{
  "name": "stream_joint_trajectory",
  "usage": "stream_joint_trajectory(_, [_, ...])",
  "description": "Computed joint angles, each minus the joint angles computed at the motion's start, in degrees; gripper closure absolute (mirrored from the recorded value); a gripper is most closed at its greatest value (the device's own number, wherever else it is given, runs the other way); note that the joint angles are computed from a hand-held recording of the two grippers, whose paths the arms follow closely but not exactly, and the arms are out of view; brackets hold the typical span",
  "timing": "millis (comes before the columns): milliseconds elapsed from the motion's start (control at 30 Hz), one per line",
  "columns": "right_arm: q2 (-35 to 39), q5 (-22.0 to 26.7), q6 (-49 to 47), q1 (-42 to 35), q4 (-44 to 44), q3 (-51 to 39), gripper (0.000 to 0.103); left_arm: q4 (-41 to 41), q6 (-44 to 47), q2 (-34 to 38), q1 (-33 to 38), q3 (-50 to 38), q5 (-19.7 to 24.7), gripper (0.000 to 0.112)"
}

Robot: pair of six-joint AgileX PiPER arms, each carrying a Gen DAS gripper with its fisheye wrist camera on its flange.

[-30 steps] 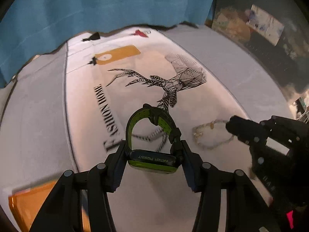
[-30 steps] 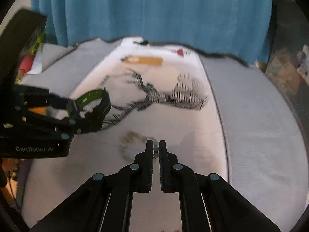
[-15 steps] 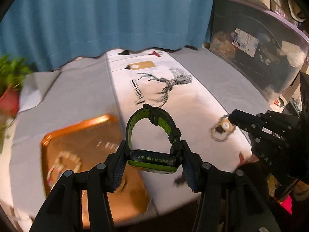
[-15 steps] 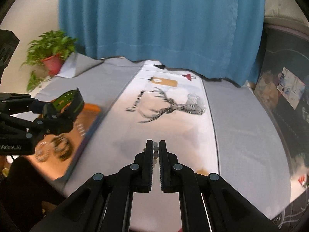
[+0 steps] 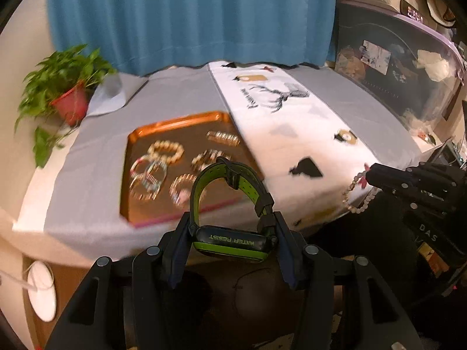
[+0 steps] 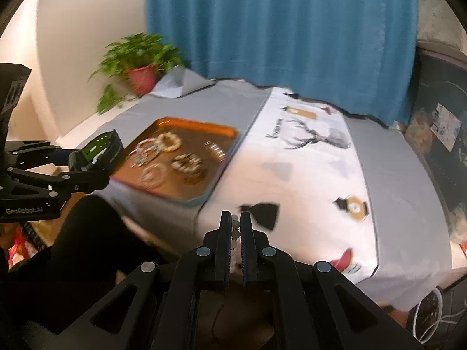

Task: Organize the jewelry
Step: 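Lift the watch and bracelet and carry both toward the tray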

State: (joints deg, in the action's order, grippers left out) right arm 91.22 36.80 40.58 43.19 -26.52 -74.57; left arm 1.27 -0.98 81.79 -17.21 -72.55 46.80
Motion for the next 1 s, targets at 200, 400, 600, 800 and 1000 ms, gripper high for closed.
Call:
stream_joint_trajectory(200, [-0.73,1.21,1.94,6.14,-0.03,2.02,0.097,-1.27,-0.79,-6.96,1.34,9.06,-1.66,0.063])
stream_joint_trajectory(400, [-0.02,2.49,3.74,10.77,-0.77,1.7,0.097,-2.24,-1.26,-10.48,2.18,14.28,-2.87,0.063])
stream_joint_trajectory(600, [1.32,3.23,2.55,12.46,0.31,0.48,0.097,-2.78,-0.8,-11.31,2.61,16.61,-3.38,0.063])
stream_joint_trajectory(800, [3.02,3.78,0.92,12.3,1.3,-1.34,0.097,-4.54,1.44,-10.3,3.84,16.75,-3.9,0.063])
stream_joint_trajectory(1000, [6.84,4.88,-3.37,10.41,3.33,-6.02,0.097,-7.46,5.23,-6.97,6.77,15.17,-4.63,0.063])
